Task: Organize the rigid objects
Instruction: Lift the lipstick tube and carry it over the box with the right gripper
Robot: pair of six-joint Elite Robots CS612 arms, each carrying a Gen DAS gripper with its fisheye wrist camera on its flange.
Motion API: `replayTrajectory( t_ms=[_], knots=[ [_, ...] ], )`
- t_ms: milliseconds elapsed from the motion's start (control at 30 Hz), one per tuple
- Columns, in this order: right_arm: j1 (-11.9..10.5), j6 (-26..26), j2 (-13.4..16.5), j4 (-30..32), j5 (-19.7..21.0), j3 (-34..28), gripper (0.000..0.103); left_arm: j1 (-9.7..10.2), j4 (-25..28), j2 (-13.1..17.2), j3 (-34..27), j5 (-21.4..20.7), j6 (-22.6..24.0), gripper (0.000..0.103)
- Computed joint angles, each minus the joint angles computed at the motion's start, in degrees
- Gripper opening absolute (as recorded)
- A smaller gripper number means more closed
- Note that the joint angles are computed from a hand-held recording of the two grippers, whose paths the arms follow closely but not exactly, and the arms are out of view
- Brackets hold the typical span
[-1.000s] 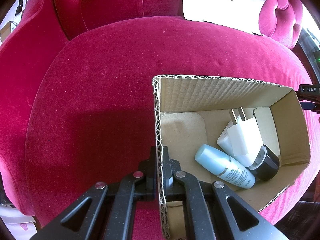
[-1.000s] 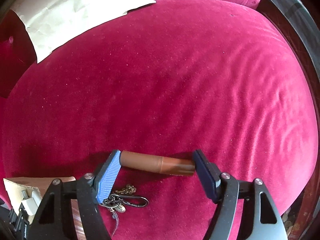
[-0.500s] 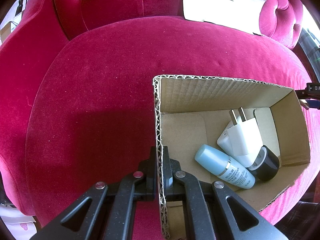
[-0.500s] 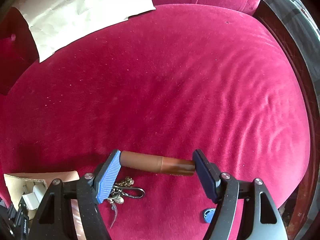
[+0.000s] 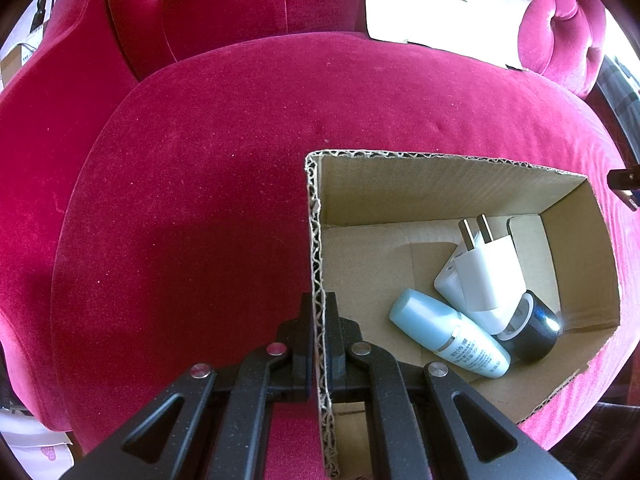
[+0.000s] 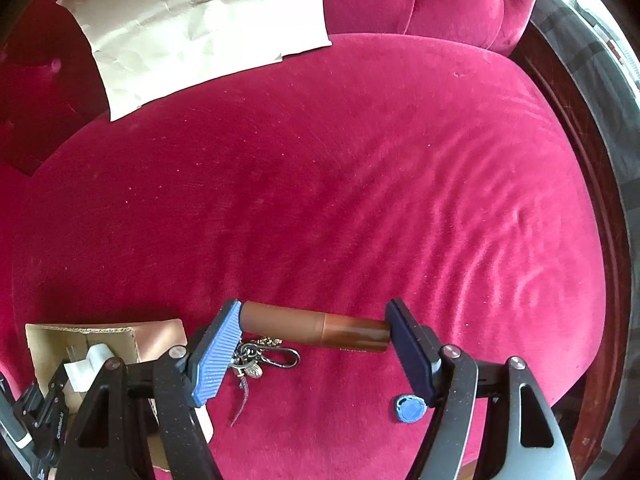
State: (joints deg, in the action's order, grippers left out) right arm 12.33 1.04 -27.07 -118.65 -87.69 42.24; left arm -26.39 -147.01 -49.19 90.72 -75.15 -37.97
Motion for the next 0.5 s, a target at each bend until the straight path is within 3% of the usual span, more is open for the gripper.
replayTrajectory(
  t_ms=[500],
  knots=[
    [-0.19,-3.32,-5.36,-6.35,1.93,7.22,0.077,0.03,-0.09,-0.02,0.02,-0.04,0.2,0.003]
  ],
)
